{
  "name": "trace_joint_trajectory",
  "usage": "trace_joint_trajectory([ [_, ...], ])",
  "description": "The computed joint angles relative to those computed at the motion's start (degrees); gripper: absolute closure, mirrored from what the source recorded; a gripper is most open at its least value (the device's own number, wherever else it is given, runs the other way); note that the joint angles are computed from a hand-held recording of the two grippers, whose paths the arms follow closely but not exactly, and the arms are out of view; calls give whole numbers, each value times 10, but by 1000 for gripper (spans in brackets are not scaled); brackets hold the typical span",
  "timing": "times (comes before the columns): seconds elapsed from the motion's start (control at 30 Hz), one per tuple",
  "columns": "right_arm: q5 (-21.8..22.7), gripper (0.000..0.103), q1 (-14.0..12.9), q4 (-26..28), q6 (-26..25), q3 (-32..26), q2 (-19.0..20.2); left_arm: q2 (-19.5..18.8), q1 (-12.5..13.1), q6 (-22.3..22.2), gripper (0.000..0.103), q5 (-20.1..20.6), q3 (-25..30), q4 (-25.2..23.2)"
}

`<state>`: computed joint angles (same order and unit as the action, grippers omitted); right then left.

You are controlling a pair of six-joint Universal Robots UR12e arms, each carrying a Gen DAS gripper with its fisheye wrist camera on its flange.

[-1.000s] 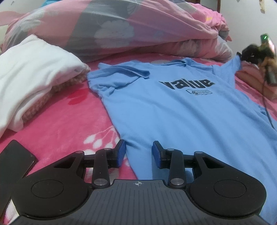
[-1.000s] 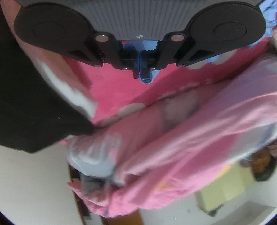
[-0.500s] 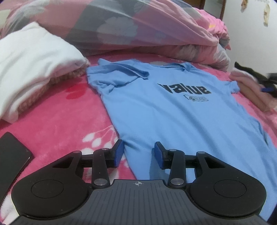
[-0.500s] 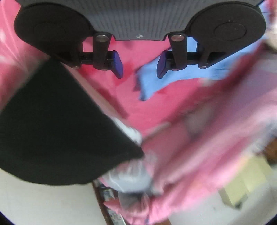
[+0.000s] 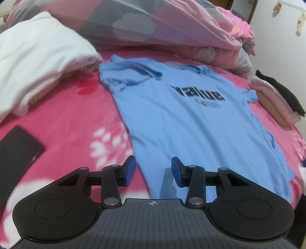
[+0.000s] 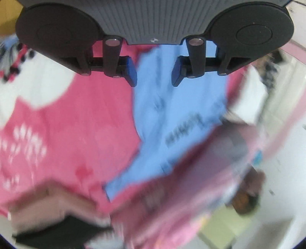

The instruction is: Fold clothes

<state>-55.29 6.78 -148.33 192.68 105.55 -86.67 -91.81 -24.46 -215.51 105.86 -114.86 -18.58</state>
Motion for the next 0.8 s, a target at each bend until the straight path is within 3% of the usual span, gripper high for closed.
trace_joint_trajectory([
  [0.07, -16, 65, 9, -7, 9, 5, 12, 9, -8, -4, 63, -5, -6, -8],
  [0.1, -21, 77, 12, -9, 6, 6, 16, 12, -12, -3, 64, -10, -9, -8],
  [0.13, -26, 98, 15, -11, 2, 7, 21, 15, -16, -1, 65, -15, -12, -9],
  [0.23, -19, 101, 15, -34, 0, 15, 26, 20, -31, 5, 70, -9, -15, -23],
  [0.4, -43, 101, -4, -138, 43, 47, -6, 35, -36, 6, 70, -9, -21, -46],
  [0.57, -85, 101, -24, -160, 72, 65, -23, 52, -32, 7, 70, -43, -30, -59],
  [0.8, -96, 101, -41, -186, 98, 76, -13, 63, -44, 7, 70, -52, -33, -85],
])
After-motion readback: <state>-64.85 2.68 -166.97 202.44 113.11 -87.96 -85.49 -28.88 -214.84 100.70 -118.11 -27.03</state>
